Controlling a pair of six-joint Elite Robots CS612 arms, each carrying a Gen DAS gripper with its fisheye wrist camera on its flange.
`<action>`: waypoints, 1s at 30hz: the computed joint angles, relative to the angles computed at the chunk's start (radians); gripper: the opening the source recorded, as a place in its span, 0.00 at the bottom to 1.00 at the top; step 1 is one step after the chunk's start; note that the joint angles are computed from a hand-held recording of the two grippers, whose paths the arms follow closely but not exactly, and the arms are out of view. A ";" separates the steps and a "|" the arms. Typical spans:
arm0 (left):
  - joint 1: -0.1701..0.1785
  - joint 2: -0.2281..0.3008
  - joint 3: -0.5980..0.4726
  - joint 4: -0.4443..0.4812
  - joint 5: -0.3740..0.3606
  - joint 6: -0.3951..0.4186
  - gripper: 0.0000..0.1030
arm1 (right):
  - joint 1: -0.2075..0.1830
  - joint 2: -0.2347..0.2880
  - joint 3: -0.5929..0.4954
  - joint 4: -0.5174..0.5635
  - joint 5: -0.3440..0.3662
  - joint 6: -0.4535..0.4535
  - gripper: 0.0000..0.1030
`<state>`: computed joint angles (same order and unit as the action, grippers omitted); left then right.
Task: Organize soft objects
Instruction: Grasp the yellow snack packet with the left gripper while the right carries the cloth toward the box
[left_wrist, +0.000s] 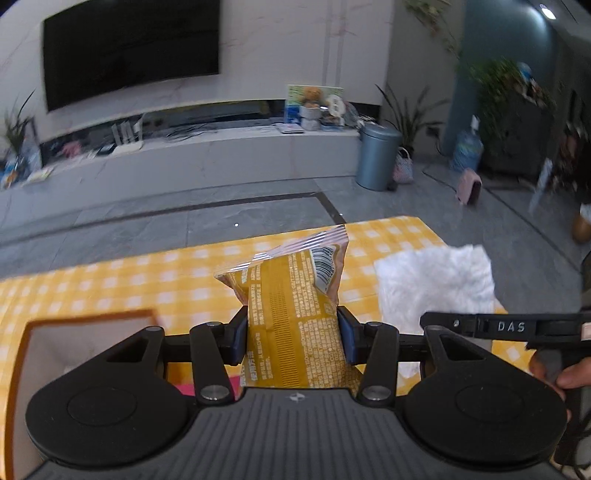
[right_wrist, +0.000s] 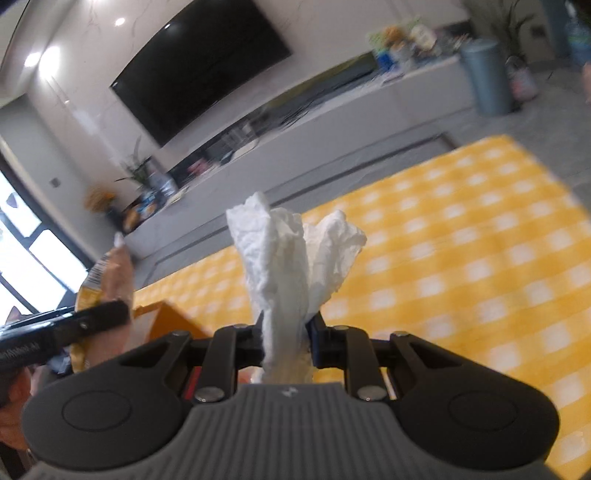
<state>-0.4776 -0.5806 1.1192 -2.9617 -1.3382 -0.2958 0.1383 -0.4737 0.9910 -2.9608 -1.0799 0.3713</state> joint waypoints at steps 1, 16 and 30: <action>0.009 -0.012 0.025 -0.021 -0.009 -0.022 0.53 | 0.003 0.005 -0.010 0.011 0.017 0.005 0.18; 0.110 -0.063 0.216 -0.206 0.060 -0.273 0.53 | 0.095 0.025 -0.112 0.087 0.042 -0.074 0.18; 0.154 -0.082 0.313 -0.267 0.084 -0.324 0.53 | 0.242 0.242 -0.614 0.531 -0.183 -0.347 0.18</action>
<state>-0.3238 -0.6630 1.4322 -3.2289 -1.2545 -0.6203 0.3801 -0.2314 0.3774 -2.4298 -1.2628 0.0248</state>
